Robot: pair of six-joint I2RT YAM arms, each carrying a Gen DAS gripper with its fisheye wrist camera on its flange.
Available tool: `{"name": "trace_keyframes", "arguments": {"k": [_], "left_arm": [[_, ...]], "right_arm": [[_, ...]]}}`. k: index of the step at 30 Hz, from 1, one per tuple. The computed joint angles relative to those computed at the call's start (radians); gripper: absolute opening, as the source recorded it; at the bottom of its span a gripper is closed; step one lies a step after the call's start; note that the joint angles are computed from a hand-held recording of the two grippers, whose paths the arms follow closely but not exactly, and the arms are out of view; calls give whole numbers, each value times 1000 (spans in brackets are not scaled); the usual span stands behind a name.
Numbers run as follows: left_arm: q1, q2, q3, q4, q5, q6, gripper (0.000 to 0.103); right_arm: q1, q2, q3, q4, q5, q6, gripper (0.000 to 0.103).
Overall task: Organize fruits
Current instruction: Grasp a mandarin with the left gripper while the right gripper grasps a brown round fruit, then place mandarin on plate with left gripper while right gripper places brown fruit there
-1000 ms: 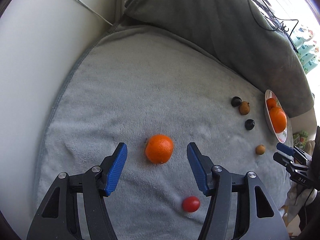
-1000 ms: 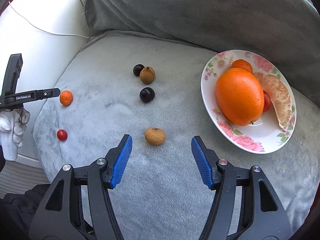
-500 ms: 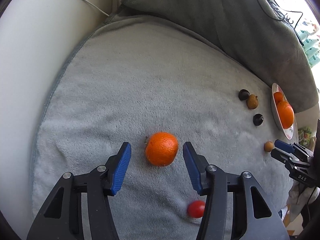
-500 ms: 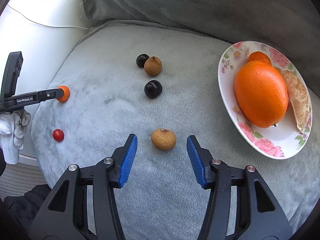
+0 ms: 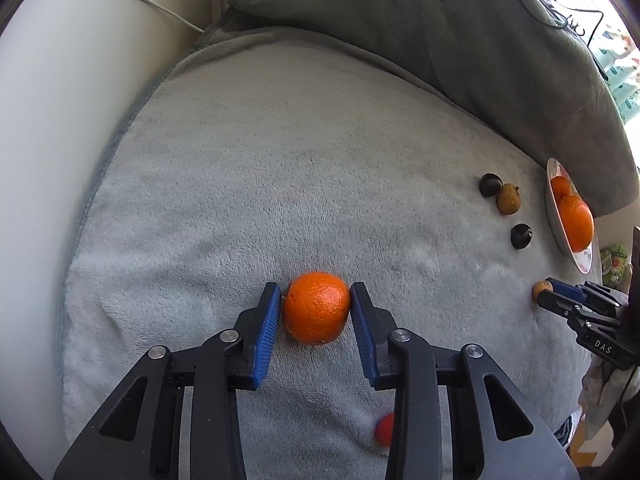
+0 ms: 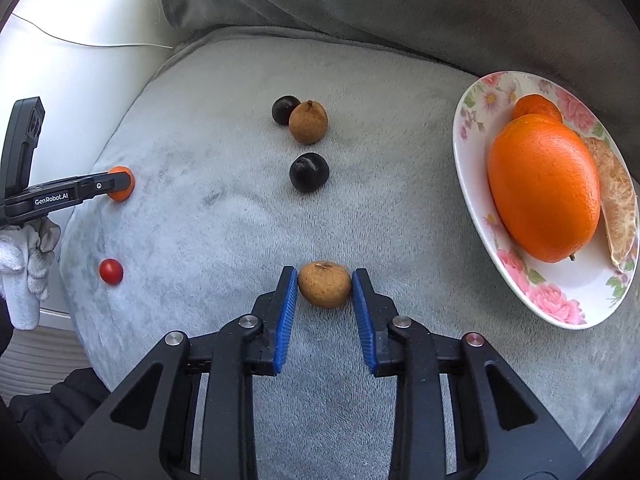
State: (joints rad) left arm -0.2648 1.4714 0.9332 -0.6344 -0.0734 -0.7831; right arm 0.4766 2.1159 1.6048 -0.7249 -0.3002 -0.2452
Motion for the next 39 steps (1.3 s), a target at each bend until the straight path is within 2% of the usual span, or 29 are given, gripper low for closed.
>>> {"name": "trace_keyframes", "arguments": {"k": [8,12,24,39], "left_arm": [[-8,14,9,19,-6,-19,32],[1,-28,-16,13,-4,-17,32],[32,-76,-6,11,15,26,32],[-43,61,188,31,33,66,32]], "right_arm": [[-2,-5,-10,15,-8,2,29],[-10,-20,-23,27,-15,1,29],[-63,-89,-44,39,-49,1,29],[-196,-162,-53,40,-75,12,29]]}}
